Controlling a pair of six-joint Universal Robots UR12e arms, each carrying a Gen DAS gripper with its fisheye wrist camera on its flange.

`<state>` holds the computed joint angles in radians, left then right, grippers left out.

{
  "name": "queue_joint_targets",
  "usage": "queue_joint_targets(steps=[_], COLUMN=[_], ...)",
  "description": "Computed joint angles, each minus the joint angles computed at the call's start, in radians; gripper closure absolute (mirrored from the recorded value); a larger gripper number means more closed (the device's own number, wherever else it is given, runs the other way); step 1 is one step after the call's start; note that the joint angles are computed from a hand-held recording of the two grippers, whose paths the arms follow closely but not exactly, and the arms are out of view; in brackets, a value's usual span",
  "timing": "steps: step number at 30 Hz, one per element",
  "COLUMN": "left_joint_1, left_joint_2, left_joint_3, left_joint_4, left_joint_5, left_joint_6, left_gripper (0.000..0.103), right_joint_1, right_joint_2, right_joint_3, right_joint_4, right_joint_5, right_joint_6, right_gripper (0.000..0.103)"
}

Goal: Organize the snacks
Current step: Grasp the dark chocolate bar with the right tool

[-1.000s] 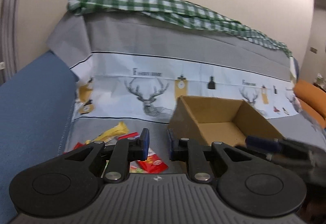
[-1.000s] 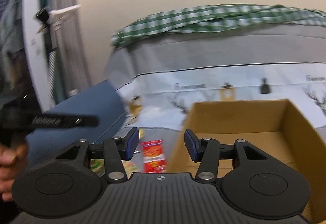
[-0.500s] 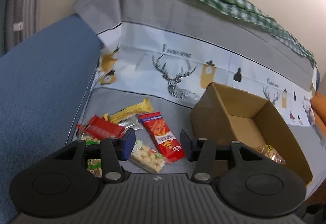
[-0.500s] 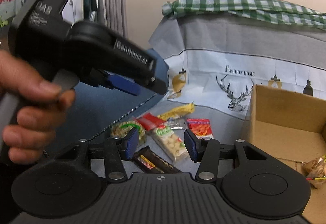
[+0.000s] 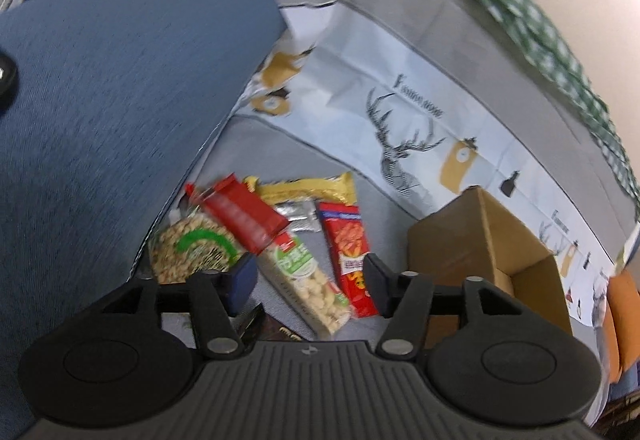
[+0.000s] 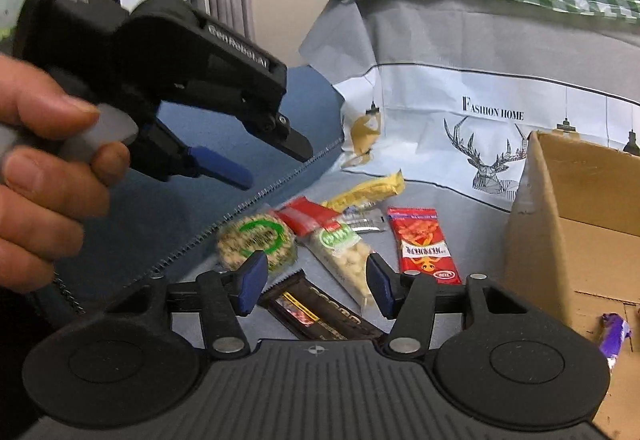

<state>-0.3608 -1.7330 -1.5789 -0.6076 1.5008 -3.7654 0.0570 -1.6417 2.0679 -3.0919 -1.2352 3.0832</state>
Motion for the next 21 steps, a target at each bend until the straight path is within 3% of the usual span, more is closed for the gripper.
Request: queue_joint_targets(steps=[9,21], left_joint_1=[-0.005,-0.021], left_joint_2=[-0.031,-0.079], left_joint_3=[0.049,0.120], left_joint_4=[-0.152,-0.335], left_joint_5=[0.058,0.101], left_joint_6=[-0.048,-0.043], left_gripper=[0.018,0.010], right_joint_1=[0.008,0.023], right_joint_2=[0.042,0.084], right_joint_3=[-0.040,-0.097], right_joint_4=[0.122,0.282], right_joint_5=[-0.020,-0.034], right_joint_6=[-0.035,-0.053], right_gripper=[0.030,0.027])
